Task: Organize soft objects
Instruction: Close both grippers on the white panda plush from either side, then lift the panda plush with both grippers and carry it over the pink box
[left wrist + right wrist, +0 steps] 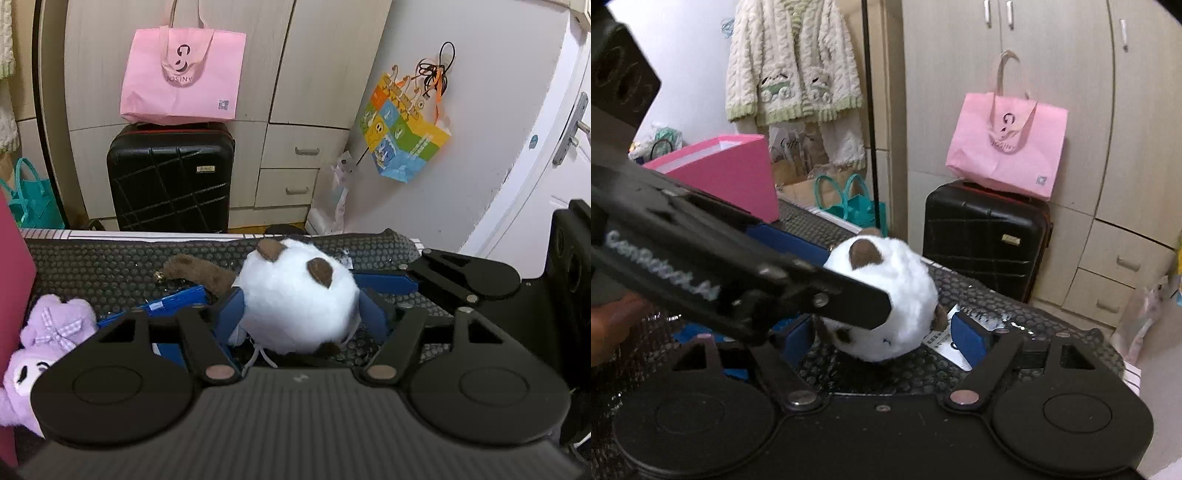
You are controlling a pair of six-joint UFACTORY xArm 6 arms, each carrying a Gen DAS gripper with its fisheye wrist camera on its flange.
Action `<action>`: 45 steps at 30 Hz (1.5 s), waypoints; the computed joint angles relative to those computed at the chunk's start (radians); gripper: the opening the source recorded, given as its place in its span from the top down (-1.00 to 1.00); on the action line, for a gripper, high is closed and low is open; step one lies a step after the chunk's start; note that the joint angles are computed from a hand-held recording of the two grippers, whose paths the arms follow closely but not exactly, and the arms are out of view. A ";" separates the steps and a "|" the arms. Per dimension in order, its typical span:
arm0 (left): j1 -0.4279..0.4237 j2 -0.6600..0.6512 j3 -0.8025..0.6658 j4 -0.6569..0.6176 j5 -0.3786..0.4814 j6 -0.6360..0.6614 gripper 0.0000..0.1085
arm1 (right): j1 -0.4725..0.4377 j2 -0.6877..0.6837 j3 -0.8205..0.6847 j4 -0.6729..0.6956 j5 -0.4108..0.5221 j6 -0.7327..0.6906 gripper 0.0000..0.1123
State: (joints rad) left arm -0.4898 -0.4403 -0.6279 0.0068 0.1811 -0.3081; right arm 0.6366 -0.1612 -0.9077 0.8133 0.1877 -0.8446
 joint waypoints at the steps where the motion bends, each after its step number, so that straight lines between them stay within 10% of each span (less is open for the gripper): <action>1: -0.004 0.002 0.000 -0.017 0.001 0.024 -0.13 | 0.002 0.005 -0.004 0.006 -0.001 -0.005 -0.49; 8: -0.013 -0.021 0.006 0.053 0.021 -0.002 0.01 | 0.003 0.019 -0.014 0.055 0.008 0.026 -0.26; 23: -0.094 -0.253 0.065 -0.033 0.186 0.082 0.10 | 0.032 -0.217 0.181 -0.420 -0.023 0.596 -0.20; 35: -0.035 -0.524 0.104 -0.386 0.517 0.271 0.11 | 0.126 -0.378 0.186 -0.855 0.233 1.191 -0.21; 45: 0.115 -0.893 0.150 -0.439 0.831 0.311 0.12 | 0.322 -0.430 0.113 -1.010 0.368 1.402 -0.22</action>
State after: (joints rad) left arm -0.3750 -1.3337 -0.4775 -0.4327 1.0120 0.0029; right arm 0.9589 -0.5908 -0.7945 -0.1970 0.5555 0.5577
